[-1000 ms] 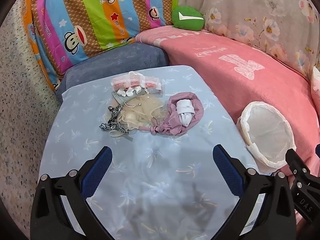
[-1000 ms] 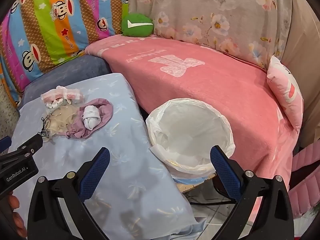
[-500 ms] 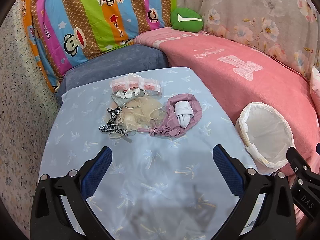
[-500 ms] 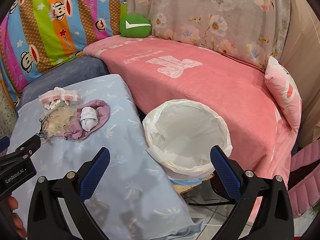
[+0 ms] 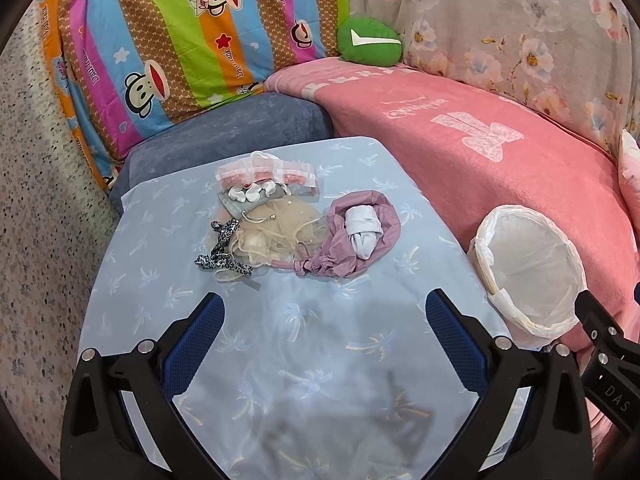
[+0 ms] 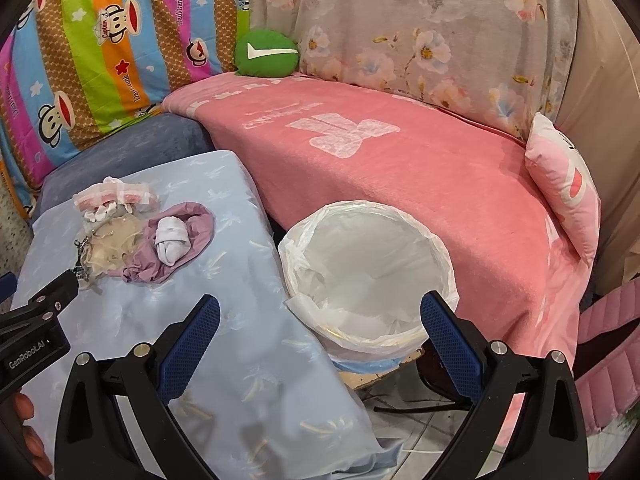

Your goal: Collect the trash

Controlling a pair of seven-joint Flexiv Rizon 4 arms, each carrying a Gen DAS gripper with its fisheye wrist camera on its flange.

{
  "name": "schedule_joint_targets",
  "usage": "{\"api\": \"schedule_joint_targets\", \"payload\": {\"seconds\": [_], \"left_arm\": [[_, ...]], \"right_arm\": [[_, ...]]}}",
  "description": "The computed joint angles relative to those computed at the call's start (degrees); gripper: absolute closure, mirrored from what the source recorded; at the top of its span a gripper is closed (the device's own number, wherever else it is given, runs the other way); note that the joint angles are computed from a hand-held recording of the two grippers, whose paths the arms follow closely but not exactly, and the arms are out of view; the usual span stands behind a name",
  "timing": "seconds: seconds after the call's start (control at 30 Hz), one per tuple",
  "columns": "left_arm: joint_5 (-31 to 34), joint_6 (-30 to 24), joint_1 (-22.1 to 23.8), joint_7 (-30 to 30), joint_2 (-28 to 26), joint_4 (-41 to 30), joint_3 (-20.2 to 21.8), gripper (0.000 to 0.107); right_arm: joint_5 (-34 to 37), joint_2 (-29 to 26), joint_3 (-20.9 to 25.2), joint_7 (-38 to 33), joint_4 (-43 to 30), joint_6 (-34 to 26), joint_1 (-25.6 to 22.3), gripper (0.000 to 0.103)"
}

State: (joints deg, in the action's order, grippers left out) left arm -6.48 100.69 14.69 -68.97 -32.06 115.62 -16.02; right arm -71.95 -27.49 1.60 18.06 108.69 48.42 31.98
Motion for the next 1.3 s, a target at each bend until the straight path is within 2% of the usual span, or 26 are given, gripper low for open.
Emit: {"api": "schedule_joint_targets", "payload": {"seconds": [1.3], "left_arm": [[2.6,1.3,2.4,-0.6,-0.2,0.3,-3.4,0.01]], "right_arm": [[-0.4,0.5,0.4,1.0,0.2,-3.0,0.2,0.006]]}}
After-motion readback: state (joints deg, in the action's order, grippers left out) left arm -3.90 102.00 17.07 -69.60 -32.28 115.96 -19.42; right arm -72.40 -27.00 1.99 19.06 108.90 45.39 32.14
